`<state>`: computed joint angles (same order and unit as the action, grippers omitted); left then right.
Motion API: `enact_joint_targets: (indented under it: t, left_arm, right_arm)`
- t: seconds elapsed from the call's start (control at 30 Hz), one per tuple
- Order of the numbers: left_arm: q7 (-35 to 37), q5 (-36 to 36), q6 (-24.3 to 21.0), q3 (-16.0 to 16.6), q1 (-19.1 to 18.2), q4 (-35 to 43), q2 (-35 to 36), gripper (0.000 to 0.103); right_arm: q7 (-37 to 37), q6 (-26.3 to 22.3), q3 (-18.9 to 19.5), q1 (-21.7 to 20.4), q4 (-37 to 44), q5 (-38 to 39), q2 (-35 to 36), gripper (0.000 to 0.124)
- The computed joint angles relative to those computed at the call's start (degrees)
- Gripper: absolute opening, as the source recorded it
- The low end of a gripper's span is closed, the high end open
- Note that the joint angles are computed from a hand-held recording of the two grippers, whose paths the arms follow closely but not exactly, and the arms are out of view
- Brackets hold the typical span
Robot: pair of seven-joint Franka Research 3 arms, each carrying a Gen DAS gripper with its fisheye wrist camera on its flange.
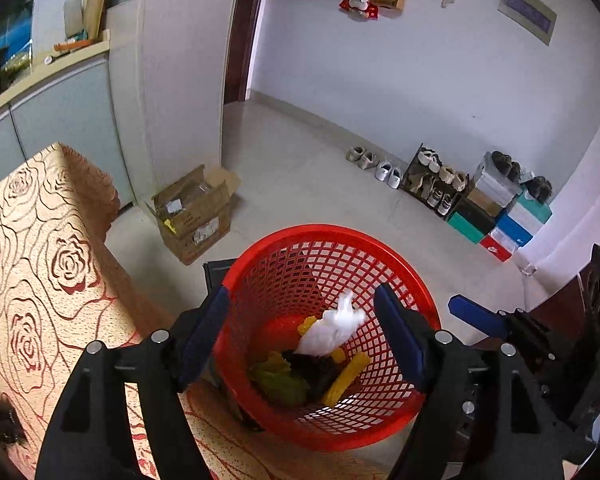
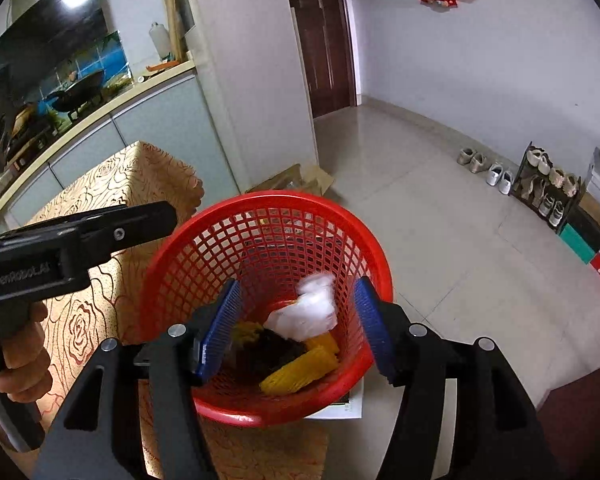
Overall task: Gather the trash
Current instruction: 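Open both tools over the red basket to drop the items, then withdraw both tools from the basket back over the table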
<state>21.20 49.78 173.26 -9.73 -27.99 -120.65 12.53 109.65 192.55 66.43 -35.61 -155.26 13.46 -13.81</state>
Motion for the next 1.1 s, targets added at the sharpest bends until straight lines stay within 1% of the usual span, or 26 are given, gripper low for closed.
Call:
enact_joint_targets:
  t: [0.13,0.23,0.3,0.4,0.53,0.7,0.73,0.8,0.87,0.93,1.1]
  left_arm:
    - [-5.3,5.3,-1.5,1.3,-1.3,-1.0,-2.0,0.077]
    - [-10.4,10.4,-3.4,0.8,-0.9,-2.4,-4.1,0.079]
    - [-12.2,12.3,-4.3,-0.2,0.1,-3.1,-5.2,0.080]
    - [-15.9,15.5,-5.2,-1.7,1.8,-5.4,-7.9,0.081]
    - [-19.0,17.6,-7.4,-4.2,3.9,-7.7,-11.0,0.082]
    - [-24.1,21.5,-9.9,-6.9,5.9,-11.6,-16.4,0.085]
    - [-25.3,22.3,-10.1,-7.4,6.4,-12.5,-17.5,0.087]
    - [-27.9,23.9,-10.4,-8.4,7.3,-14.6,-20.2,0.088]
    - [-29.3,24.5,-10.9,-9.3,8.2,-16.9,-23.2,0.088]
    - [-29.7,24.2,-11.3,-10.1,8.9,-18.6,-25.3,0.088]
    - [-29.7,21.5,-13.0,-11.7,10.5,-24.3,-32.1,0.088]
  right_arm:
    - [-0.1,0.4,-3.9,4.2,-1.1,1.0,-1.0,0.058]
    - [-0.6,0.6,-4.9,5.9,-1.5,2.3,-1.6,0.059]
    - [-0.7,0.5,-5.3,6.8,-1.7,3.0,-2.1,0.061]
    - [-0.2,0.2,-5.0,7.3,-1.6,3.5,-3.2,0.063]
    - [0.4,0.1,-7.8,10.8,-2.2,3.3,-4.4,0.064]
    - [1.4,0.1,-9.6,14.3,-2.9,3.4,-6.6,0.070]
    - [1.5,0.0,-9.4,14.4,-2.8,3.4,-7.1,0.070]
    - [2.1,-0.6,-7.7,13.4,-2.6,3.1,-8.5,0.071]
    - [2.9,-0.8,-7.7,13.5,-2.3,2.0,-8.8,0.071]
    - [3.5,-0.7,-8.0,14.2,-2.0,1.1,-8.9,0.071]
    - [4.9,-1.3,-7.2,15.1,-0.9,-0.9,-9.9,0.072]
